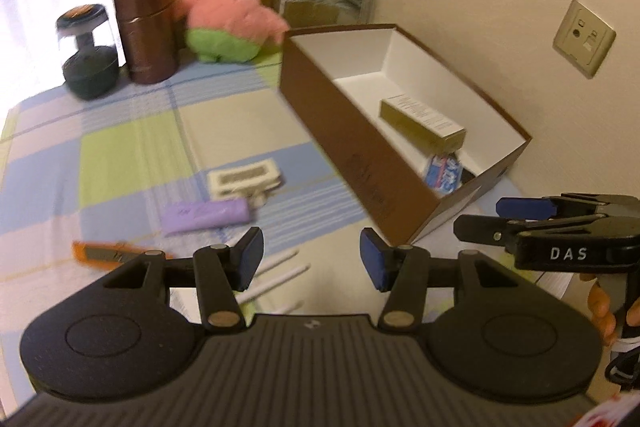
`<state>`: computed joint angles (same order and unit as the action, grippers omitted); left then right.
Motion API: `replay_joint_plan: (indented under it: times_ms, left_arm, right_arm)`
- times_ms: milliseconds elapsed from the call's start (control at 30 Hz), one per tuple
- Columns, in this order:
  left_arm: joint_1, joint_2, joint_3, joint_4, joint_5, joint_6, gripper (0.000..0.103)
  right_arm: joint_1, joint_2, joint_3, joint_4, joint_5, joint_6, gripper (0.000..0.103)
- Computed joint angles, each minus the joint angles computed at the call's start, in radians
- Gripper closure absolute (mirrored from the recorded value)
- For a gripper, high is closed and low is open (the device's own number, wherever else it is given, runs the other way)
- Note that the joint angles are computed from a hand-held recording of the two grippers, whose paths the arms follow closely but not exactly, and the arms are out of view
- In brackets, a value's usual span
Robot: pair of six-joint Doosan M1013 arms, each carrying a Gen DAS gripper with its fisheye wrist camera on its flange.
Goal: Organize rigid objects
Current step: 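Move both open tools away from the brown box back over the bed items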
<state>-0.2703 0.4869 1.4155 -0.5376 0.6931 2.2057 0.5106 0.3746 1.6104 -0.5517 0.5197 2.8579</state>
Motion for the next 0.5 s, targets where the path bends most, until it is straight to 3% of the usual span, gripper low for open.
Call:
replay_joint_plan:
  times_ms: [500]
  left_arm:
    - [0.078, -0.043, 0.094, 0.098, -0.028, -0.161, 0.054]
  right_arm:
    - [0.034, 0.080, -0.088, 0.243, -0.036, -0.294, 0.034]
